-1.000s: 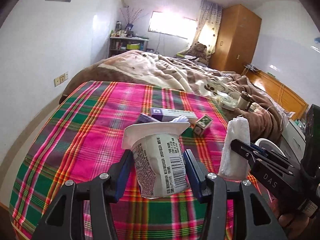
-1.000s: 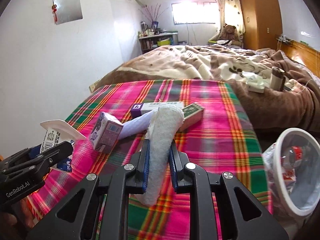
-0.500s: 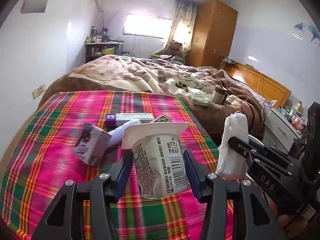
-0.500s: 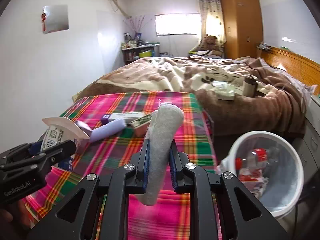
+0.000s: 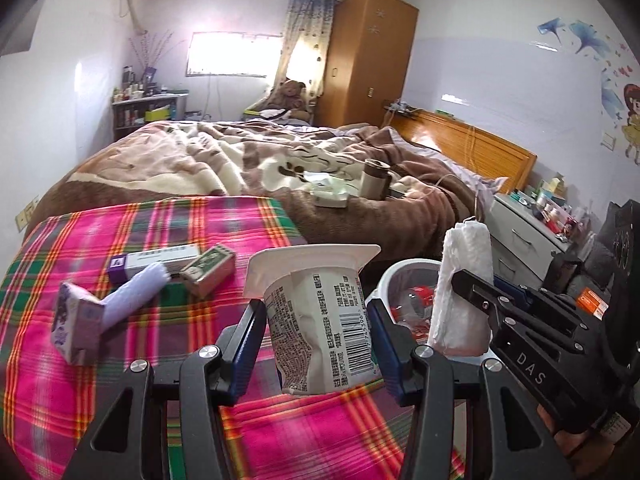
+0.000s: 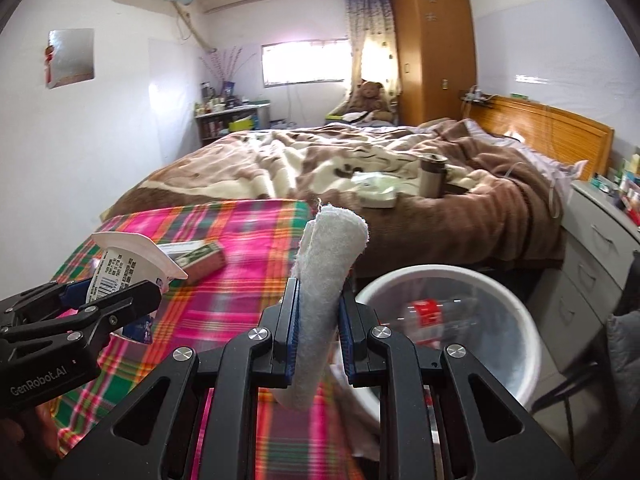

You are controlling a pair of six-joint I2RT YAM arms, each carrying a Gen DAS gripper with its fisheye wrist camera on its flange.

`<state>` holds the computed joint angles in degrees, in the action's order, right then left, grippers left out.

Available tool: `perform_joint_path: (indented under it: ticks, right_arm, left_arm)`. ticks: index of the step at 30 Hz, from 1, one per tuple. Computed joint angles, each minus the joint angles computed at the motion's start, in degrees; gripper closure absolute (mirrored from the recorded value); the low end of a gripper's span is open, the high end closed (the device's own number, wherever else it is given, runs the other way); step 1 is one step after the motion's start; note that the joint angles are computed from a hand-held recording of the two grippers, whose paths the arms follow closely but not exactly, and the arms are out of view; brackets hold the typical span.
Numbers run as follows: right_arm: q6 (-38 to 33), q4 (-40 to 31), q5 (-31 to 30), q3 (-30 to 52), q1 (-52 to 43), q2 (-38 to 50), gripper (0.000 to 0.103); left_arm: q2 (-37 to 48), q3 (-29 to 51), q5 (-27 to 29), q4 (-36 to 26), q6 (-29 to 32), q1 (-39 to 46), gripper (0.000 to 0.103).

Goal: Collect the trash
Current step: 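Carry cloth roll and yogurt cup over the wastebasket and open both tools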

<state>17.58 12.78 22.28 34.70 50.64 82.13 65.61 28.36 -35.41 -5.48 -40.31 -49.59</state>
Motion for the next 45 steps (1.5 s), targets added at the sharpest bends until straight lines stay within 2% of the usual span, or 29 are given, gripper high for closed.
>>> perform_joint_path:
  ticks: [13, 20, 23, 28, 31, 37, 40, 43, 45]
  right_arm:
    - [-2.2, 0.0, -1.2, -4.2, -8.4, -4.8, 0.085]
    - [-3.6, -0.8, -5.7, -5.6, -16.0, -5.8, 0.085]
    - [-4.7, -1.1, -6.9, -5.5, -18.7, -5.1, 0.085]
    - [-5.6, -1.3, -9.9, -4.9, -22.4, -3.3, 0.085]
    - [-6.9, -1.9, -12.2, -4.1, -24.1, -1.4, 0.084]
    - [-8.7, -1.7, -12.8, -3.9, -25.5, 0.5, 0.083]
    - [-9.4, -2.3, -12.7, -3.2, -26.2, 1.5, 0.082]
    - [-10.0, -3.3, -12.1, -2.5, -26.5, 2.1, 0.078]
    - [-9.9, -3.6, -12.2, -2.5, -26.5, 1.8, 0.065]
  left_arm:
    - [17.0, 10.0, 5.4, 8.5, 4.3, -0.8, 0.051]
    - [25.2, 16.6, 7.2, 9.5, 5.9, -1.1, 0.051]
    - [28.9, 19.1, 9.7, 10.8, 6.8, -0.6, 0.051]
    - [35.1, 24.6, 13.1, 9.6, 7.9, 0.2, 0.051]
    - [37.1, 26.0, 14.0, 10.4, 7.8, 0.5, 0.051]
    - [39.8, 28.2, 15.1, 10.2, 7.5, 1.1, 0.05]
    - [40.6, 29.0, 15.5, 10.3, 7.3, 1.4, 0.046]
    - [40.6, 28.6, 15.9, 11.4, 7.4, 1.6, 0.039]
    - [40.6, 28.8, 16.1, 11.2, 7.3, 1.7, 0.038]
